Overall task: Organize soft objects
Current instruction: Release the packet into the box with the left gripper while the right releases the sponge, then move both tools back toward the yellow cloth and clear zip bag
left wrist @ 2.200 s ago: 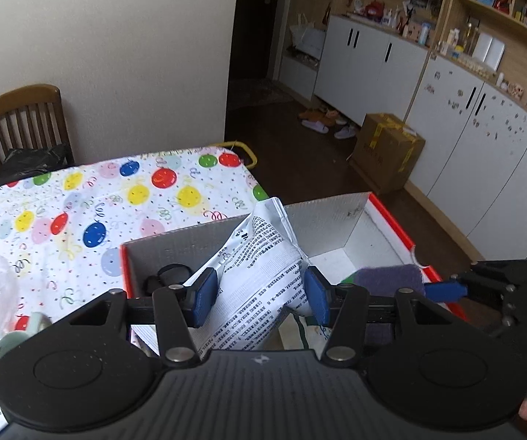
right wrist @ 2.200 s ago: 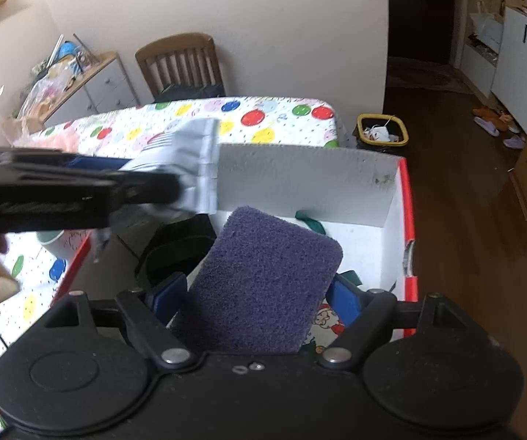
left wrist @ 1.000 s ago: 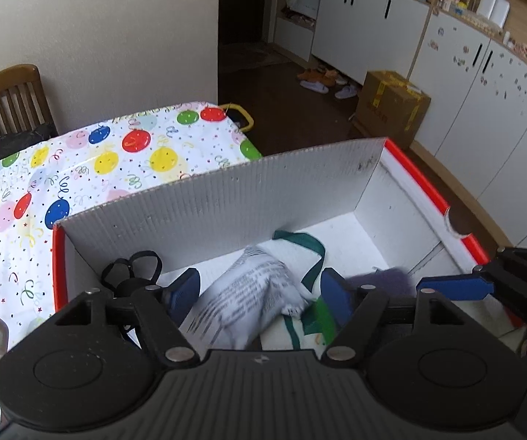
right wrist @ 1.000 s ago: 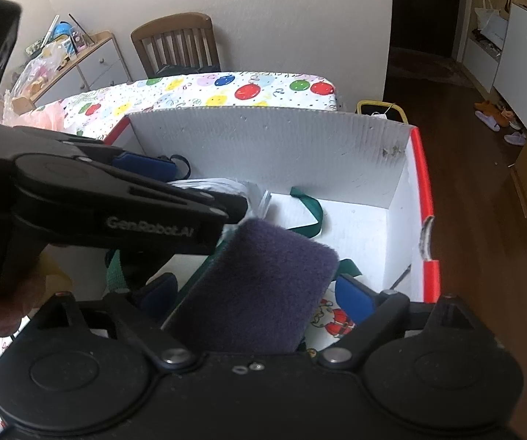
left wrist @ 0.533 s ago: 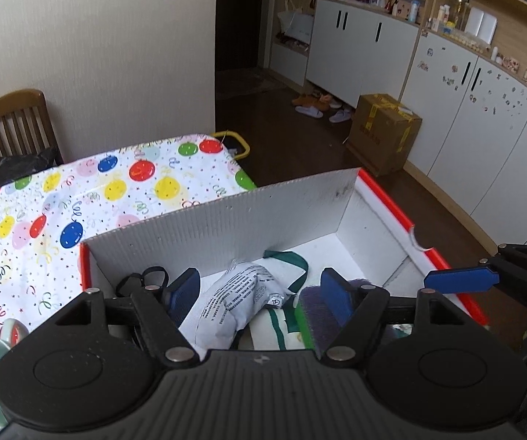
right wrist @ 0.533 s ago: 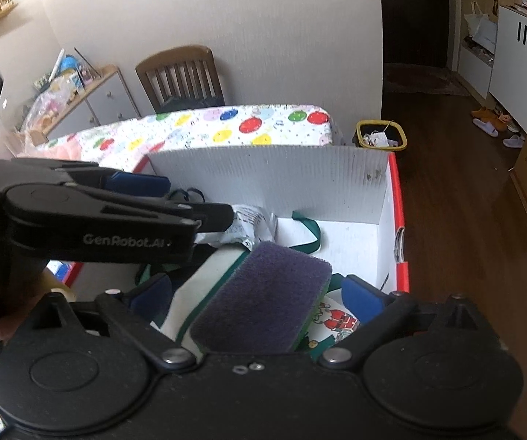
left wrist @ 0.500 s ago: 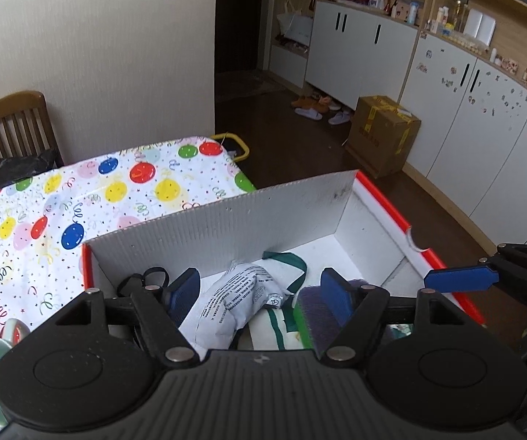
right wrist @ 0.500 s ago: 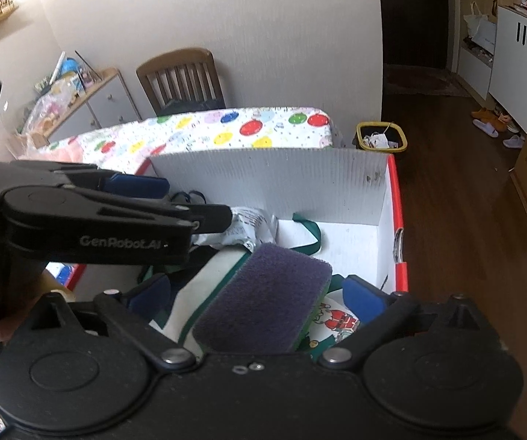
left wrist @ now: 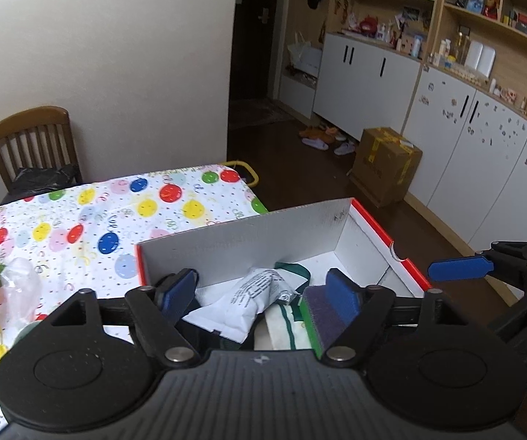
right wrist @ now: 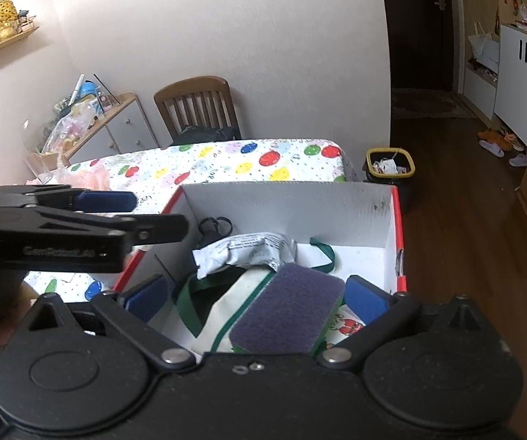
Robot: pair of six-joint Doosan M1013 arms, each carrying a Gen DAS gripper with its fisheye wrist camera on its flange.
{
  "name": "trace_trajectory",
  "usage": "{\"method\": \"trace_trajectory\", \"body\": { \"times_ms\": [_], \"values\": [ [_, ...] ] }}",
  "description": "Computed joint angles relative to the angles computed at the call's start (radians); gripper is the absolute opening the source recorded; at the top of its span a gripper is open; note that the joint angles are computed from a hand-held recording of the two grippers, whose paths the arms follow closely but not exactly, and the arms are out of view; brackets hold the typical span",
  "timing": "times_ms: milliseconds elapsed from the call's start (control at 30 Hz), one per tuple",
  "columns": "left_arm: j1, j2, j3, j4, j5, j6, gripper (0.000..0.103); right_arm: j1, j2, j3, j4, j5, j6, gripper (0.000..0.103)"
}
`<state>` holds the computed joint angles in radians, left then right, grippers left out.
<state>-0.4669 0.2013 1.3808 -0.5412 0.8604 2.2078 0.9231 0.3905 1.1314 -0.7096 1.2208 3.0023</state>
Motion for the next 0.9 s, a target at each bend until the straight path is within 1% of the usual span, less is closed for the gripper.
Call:
{"method": "trace_trajectory", "body": {
  "times_ms": [233,300,533,667,900],
  "values": [
    [0.043,-0.035,0.026,-0.033,-0.016,-0.014,0.086,0.008,0.015,-0.032,-0.010,-0.027,-0.017,0.103],
    [0.058,-0.043,0.034,-0.044,-0.019,-0.014,0.089,0.009,0.024,-0.052,-0.009,-0.030,-0.036,0.103],
    [0.124,-0.061,0.053,-0.102,-0.017,0.005,0.090,0.012,0.069,-0.134,-0.003,-0.054,-0.093,0.103],
    [0.167,-0.065,0.064,-0.134,-0.026,0.031,0.091,0.009,0.111,-0.204,0.016,-0.057,-0.132,0.103],
    [0.239,-0.058,0.076,-0.131,-0.068,0.052,0.091,0.001,0.206,-0.364,0.067,-0.037,-0.225,0.103]
  ]
}}
